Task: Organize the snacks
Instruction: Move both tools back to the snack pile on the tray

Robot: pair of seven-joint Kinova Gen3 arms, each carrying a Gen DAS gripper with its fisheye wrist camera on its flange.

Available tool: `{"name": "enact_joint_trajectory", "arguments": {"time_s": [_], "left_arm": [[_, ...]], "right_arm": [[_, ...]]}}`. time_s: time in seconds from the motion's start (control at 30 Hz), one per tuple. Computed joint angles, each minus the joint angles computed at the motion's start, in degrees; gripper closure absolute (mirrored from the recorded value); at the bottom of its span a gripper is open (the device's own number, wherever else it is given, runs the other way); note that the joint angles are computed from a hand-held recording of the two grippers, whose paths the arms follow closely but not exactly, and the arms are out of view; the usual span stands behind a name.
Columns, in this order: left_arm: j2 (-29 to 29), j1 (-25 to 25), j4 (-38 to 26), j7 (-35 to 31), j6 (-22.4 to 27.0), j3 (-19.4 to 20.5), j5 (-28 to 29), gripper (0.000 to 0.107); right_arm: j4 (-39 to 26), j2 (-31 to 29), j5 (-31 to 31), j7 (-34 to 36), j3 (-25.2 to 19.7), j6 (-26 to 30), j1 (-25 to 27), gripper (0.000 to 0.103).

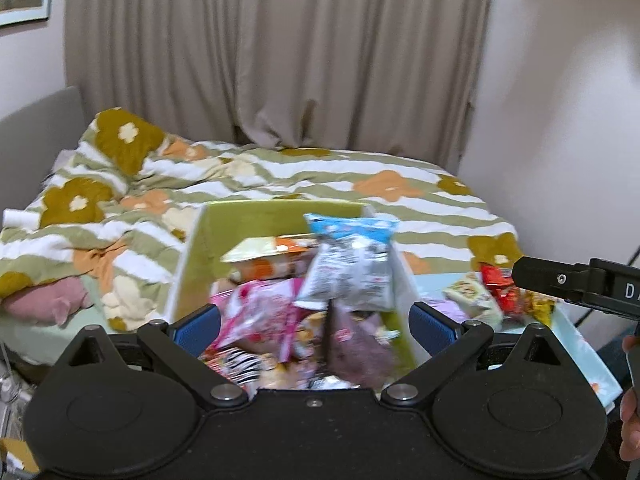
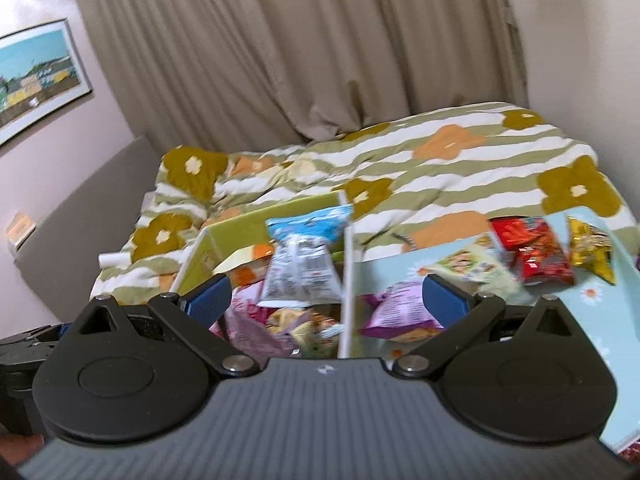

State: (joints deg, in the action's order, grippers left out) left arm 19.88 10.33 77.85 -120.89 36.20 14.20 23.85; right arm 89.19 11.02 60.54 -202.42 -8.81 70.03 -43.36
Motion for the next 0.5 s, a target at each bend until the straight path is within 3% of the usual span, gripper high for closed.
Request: {"name": "enact_joint_trajectory", "arguments": {"time_s": [0.17, 0.3, 0.5], "left_arm": [[0.3, 4.1, -0.7, 2.0, -0.4, 0.4, -1.8, 0.006], [1.4, 9.7, -2.2, 8.1, -0.7, -0.9, -6.0, 0.006], [5.2, 19.3, -7.6, 20.5, 0.9, -3.5, -14.7, 0.006]], "right_arm": [[4.3, -3.9, -0.7, -1.1, -0.9, 2.6, 1.1, 0.000], [8.7, -7.7, -1.7, -0.4, -2.3, 3.0, 3.9, 0.000], [16.3, -15.3, -4.5, 4.9, -2.7, -4.0, 11.6, 0.000]]}}
